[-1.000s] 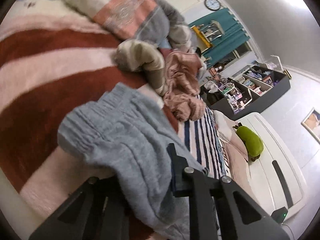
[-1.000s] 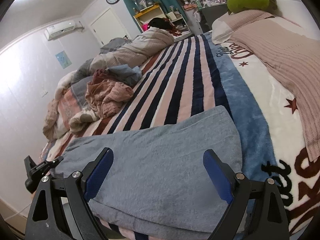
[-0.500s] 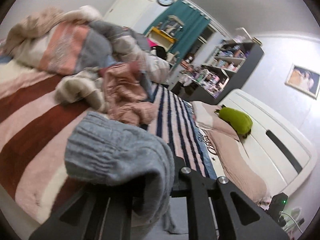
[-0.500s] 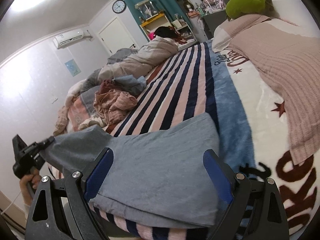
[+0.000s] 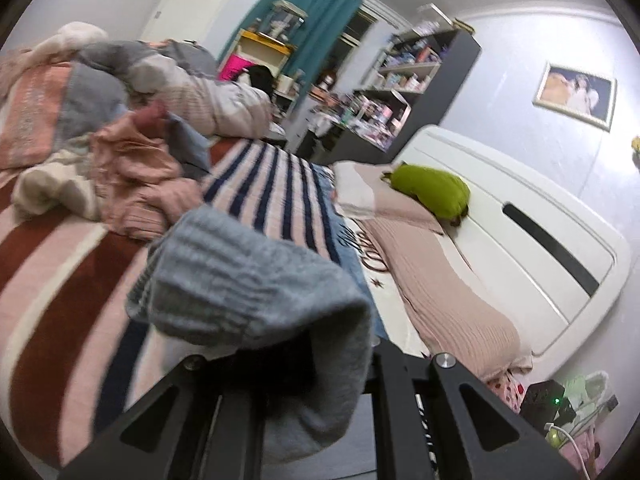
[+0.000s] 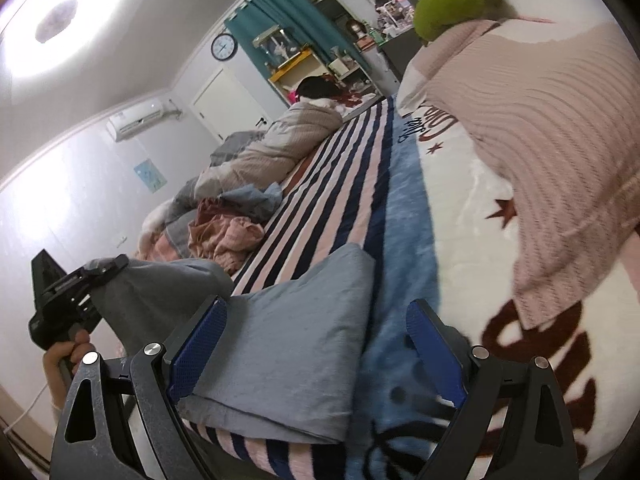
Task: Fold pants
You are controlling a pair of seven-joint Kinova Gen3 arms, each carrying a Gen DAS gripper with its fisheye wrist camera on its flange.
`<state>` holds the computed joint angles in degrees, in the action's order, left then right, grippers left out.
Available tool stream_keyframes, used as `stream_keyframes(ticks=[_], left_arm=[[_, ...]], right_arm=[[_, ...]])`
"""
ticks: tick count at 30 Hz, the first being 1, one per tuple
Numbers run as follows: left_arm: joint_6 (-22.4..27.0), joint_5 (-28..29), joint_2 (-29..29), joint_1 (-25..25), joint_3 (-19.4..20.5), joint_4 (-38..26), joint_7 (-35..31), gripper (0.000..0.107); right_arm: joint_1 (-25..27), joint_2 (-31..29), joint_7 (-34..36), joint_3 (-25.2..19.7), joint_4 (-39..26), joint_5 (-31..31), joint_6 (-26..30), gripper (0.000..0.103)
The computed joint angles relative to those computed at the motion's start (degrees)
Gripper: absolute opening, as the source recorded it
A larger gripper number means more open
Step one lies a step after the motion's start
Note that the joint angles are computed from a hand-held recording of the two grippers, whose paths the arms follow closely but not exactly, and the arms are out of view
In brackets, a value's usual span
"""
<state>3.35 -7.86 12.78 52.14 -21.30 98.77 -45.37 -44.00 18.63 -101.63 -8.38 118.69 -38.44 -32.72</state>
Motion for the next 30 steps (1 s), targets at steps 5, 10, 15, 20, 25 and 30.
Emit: stream_keyframes(ticks=[5,10,15,20,25,30], left_arm=[[3.88,-0.33,3.78,-5.74,10.19,-5.78,-2.11,0.007],[9.69,-0.74,8.32,-10.2,19.71,-11.03,-5.32,0.007],[15.87,5.31,13.34,-17.63,30.35,-14.24,-11.24,0.007],[18.24,8.95,14.34,-19.16,32.22,-13.82,-14.91,0.01],[14.55,15.67,11.48,-28.5,41.93,-8.27,-24.63,0.049],[6.99,23.24,4.27,-35.43,48.26,0.24,-34.99,0.053]], right_arm=[[2.65,-0.4,-6.27,-1.65,3.47,5.39,-3.38,0.09],[3.48,-0.51,-9.51,-2.09,5.95,7.73,-6.35,0.09],[3.87,-0.56,-12.25,-2.58,7.86,8.98,-8.04,0.09],[3.53,-0.8,-13.26,-2.55,8.6,8.52,-8.3,0.09],[2.27,-1.24,-10.27,-1.91,7.08,6.78,-6.54,0.09],[0.79,-0.75,-5.27,-1.33,2.12,4.75,-2.56,0.09]])
